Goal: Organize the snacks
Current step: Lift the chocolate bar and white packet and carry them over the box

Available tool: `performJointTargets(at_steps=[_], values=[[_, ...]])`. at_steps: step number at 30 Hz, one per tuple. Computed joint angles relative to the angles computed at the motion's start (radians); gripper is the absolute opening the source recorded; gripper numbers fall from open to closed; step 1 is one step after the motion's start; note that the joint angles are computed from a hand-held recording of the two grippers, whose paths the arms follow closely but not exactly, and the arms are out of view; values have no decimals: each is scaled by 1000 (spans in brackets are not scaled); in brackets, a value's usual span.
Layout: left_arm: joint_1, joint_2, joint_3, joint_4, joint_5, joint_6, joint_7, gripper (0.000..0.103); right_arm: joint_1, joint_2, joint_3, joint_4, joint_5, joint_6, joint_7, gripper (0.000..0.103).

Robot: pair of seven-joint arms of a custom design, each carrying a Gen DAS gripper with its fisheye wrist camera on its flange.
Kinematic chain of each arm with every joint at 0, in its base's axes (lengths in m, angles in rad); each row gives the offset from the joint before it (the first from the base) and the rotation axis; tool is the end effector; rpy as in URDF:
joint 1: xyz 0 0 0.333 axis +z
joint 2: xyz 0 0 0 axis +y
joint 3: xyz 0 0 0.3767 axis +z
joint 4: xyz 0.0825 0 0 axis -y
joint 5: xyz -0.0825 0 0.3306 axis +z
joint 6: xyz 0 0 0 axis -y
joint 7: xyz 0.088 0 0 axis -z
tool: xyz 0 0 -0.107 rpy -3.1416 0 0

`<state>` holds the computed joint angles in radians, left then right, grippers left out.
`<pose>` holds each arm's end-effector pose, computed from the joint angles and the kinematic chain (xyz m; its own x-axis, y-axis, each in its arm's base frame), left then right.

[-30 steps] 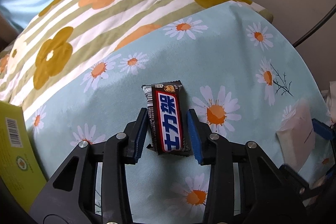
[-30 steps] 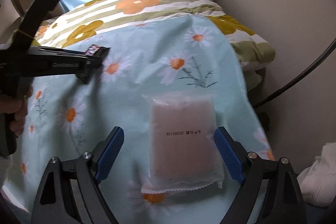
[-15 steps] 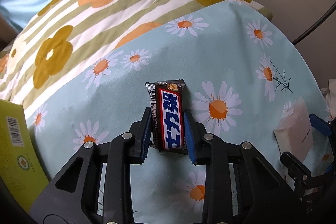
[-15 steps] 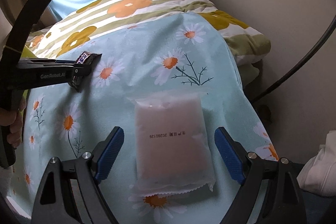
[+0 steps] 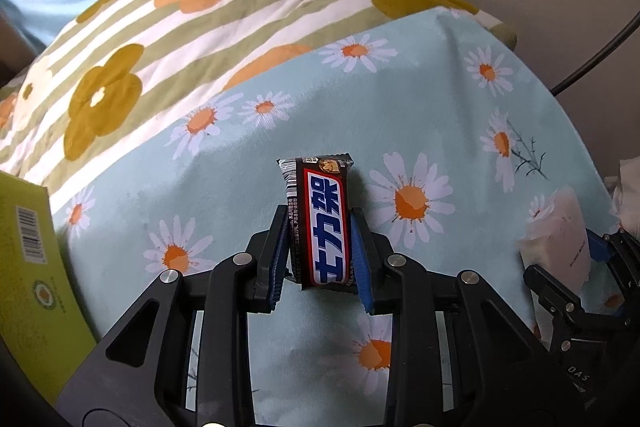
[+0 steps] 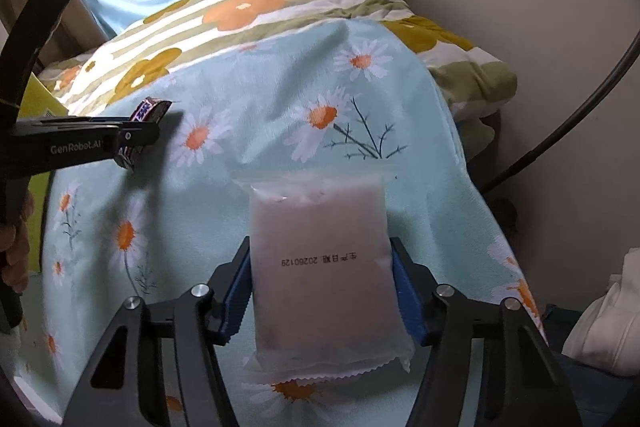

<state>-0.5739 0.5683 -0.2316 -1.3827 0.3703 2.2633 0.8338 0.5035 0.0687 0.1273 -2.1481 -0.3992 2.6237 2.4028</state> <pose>0.5411 -0.4837 0.4933 -0.2091 -0.9770 0.0420 -0.9102 0.1787 -0.3735 0.4347 0.3267 0.5055 0.1162 -0.9919 -0.0511 -0.8865 -0.0804 -0.4557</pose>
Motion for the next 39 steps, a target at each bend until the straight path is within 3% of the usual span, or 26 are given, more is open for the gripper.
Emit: performJointTargets(at_steps=[9,16,21,27,32,39], values=[[-22,-109,15,-48,53,27,-126,26,-18,-68,21,19,31,6,-73,58],[-49,-248,28,-85,173,-26,-326,26,-32,-102,49,106,111,19,-265,58],[-25,-367,5,-158,251,-83,-474,26,-7,-61,69,216,196,39,-414,58],[54,-548,-34,-295,301,-175,-563,26,78,49,82,414,252,13,-528,58],[156,-717,-41,-469,272,-162,-579,26,173,158,73,581,273,-34,-552,58],[260,-912,9,-703,165,-101,-454,26,329,352,22,879,270,-160,-491,58]])
